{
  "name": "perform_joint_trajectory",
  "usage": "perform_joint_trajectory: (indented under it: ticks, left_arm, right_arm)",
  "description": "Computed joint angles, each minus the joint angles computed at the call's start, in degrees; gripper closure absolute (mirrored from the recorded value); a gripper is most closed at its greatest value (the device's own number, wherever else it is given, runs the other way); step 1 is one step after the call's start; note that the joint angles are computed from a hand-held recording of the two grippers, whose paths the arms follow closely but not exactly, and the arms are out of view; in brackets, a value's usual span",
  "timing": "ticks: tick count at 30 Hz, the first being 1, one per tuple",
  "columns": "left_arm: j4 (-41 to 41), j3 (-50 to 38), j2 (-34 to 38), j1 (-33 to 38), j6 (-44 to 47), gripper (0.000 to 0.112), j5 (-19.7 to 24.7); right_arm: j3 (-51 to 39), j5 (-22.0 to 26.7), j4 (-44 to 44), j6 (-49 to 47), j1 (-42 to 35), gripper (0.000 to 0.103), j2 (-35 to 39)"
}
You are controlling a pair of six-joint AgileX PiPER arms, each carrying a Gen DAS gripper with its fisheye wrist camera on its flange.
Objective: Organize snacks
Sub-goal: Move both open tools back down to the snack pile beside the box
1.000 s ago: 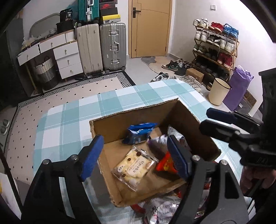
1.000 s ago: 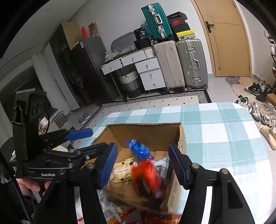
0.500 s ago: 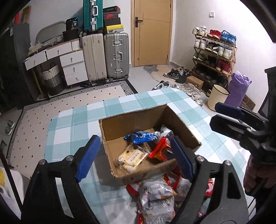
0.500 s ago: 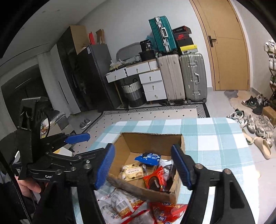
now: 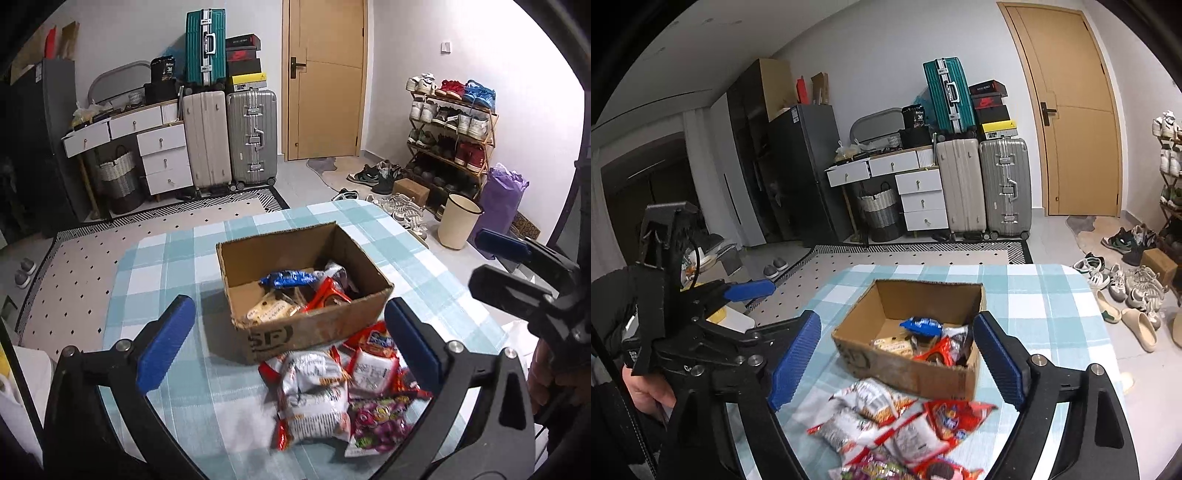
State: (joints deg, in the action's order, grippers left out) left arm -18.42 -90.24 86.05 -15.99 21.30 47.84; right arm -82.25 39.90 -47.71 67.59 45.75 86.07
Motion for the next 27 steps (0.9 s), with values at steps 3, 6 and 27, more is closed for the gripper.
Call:
perform_joint_trajectory:
  ticks: [3,6,27]
  left_arm:
    - [-0.2,4.0,-3.3,0.3,-0.5,0.01,-0.8]
    - [0.4,8.7,-6.8,0.6,-0.9,0.01,-2.6]
    - [-10.9,34.0,-16.1,6.2,8.7,0.01,-10.7]
  right_arm:
    - [3.7,2.6,-4.7,6.7,4.1,0.013,-2.9]
    - [7.9,6.4,-10.9,14.9,9.2,0.01,-5.6]
    - [23.7,13.7,-16.2,38.7,22.6,0.006,-5.5]
